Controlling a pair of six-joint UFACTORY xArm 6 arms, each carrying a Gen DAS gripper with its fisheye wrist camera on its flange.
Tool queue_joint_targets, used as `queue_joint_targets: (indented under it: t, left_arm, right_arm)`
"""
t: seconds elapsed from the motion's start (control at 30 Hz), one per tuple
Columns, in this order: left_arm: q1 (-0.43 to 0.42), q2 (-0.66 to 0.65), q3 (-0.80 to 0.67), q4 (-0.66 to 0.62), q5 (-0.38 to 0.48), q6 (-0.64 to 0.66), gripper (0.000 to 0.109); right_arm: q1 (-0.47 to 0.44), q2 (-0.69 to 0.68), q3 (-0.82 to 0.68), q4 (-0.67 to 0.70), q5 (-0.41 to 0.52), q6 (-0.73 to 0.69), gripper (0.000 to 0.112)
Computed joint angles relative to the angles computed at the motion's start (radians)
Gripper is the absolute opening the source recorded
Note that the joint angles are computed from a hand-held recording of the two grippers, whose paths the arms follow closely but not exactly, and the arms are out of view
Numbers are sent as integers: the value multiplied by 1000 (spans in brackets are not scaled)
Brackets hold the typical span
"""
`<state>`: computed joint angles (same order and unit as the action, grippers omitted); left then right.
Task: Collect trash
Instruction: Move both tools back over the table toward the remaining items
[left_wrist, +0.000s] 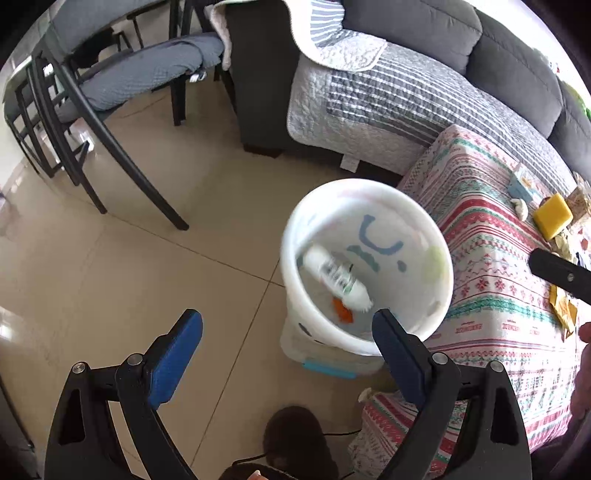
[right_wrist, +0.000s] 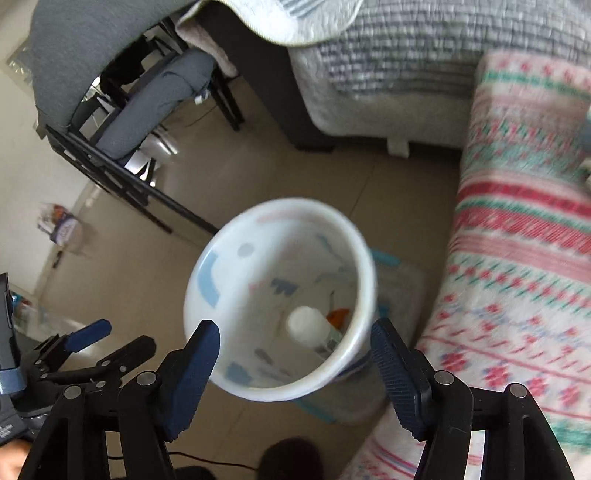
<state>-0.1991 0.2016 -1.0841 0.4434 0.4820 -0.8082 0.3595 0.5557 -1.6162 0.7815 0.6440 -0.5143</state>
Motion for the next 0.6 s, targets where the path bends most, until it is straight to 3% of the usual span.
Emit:
queue_joint_targets:
  t: [0.4, 0.5, 0.6]
  left_arm:
    - [-110, 73, -134, -64, 36, 55, 95]
    - [-147, 108, -190, -90, 51, 82, 95]
    - [-183, 152, -264, -97, 72, 102, 95]
  right_arm:
    - [-107, -261, 335, -238, -209, 103, 89]
    - [-154, -298, 391, -234, -232, 91, 95]
    - [-220, -319, 424, -360, -221, 183, 95]
